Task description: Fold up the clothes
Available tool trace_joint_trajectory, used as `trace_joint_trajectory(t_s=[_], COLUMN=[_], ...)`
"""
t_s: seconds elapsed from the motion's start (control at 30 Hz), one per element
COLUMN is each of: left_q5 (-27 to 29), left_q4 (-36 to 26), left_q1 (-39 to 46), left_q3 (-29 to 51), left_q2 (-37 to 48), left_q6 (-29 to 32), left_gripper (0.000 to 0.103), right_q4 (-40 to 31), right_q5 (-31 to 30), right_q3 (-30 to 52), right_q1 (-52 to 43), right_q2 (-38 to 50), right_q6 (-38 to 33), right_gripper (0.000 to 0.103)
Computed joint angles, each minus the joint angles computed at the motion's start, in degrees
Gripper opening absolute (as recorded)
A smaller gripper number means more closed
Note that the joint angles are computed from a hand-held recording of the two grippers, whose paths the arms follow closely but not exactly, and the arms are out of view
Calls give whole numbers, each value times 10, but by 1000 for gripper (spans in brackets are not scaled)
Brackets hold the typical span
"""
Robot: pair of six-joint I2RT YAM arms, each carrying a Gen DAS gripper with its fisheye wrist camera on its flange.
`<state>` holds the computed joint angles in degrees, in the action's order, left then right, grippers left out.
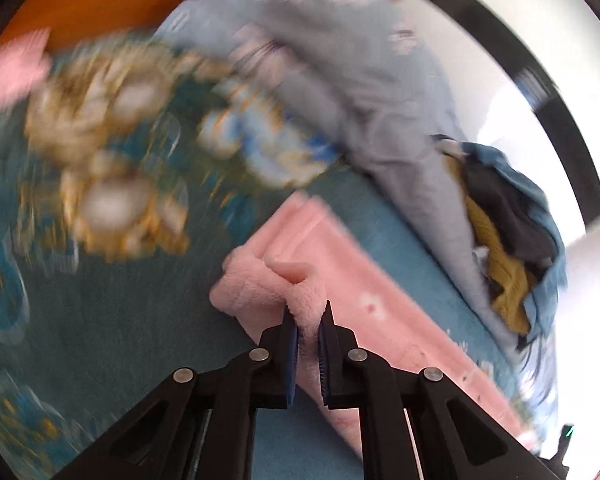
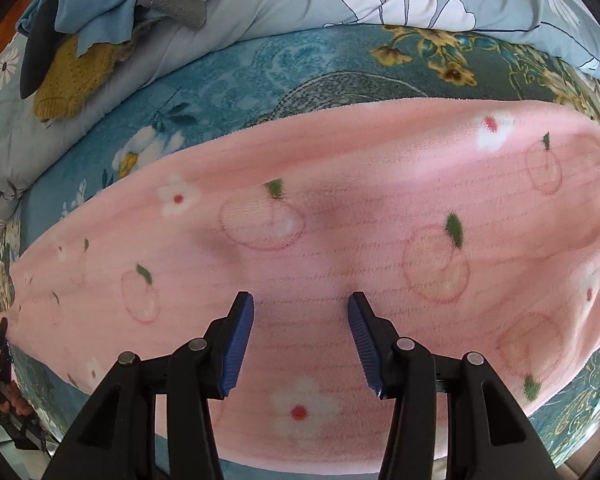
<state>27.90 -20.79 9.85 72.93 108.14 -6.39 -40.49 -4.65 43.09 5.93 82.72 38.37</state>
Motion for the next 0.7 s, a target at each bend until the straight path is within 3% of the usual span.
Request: trace_joint_trajectory(t_s=[0.2, 0.37, 0.5, 0.7], left_q5=[8, -54, 9, -23], left_q4=[-19, -56, 6, -4], left_q1=[15, 16, 47, -2], left_q3=[14, 7, -46, 21], left_q2=[-12, 48, 32, 19], left_q6=[17, 16, -14, 38], left_gripper=[9, 9, 9, 8], right_q4=[-3, -2, -6, -21], right_q5=[-10, -12, -16, -15], right_q3=[0, -1, 2, 19], right_q1=[-8, -7, -16, -24], right_q2=[-10, -7, -4, 3], right_q6=[-7, -12, -22, -34], right_gripper=[51, 51, 51, 51])
